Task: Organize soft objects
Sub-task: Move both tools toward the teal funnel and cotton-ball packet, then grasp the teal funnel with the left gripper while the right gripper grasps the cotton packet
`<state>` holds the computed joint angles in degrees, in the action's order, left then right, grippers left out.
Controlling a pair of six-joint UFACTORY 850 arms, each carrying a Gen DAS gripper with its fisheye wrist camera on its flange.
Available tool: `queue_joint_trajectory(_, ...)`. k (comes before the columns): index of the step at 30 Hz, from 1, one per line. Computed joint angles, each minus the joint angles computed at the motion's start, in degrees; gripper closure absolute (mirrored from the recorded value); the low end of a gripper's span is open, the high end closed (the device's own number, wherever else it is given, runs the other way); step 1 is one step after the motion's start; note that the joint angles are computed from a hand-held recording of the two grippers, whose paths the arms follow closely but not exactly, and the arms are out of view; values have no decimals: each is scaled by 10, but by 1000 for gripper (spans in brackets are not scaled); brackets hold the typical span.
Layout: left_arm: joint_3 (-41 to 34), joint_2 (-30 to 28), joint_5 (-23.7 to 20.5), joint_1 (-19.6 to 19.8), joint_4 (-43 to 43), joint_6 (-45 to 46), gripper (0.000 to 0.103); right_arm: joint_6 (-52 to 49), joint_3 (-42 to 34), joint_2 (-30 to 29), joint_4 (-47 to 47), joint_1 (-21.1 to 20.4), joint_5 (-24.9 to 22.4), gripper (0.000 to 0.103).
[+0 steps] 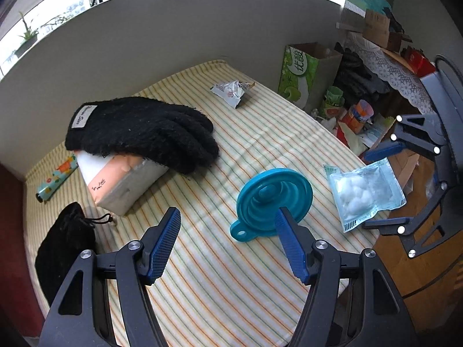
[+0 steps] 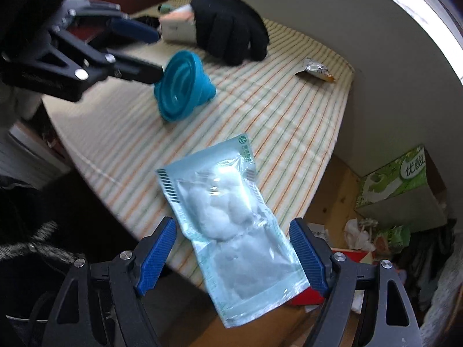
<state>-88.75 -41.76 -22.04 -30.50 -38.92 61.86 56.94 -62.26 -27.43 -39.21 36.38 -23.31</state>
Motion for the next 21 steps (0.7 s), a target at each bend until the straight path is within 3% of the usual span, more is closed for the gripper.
queue_joint_trajectory(4,-8,-7,0,-3,16,-11,35,12,-4,-3,-10,-9,1,22)
queue_joint_trajectory(12,-32,-26,-1,-11,23,-20,35,-59,5,-1,106,-40,61,23)
queue_joint_trajectory(16,-43,-37,-1,-15,35,-32,36,-52,4,0,101,-35,61,33)
queue_joint_trajectory(21,-43,-41,1,-17,33,-28,65,-32,2,2,94,-32,57,48)
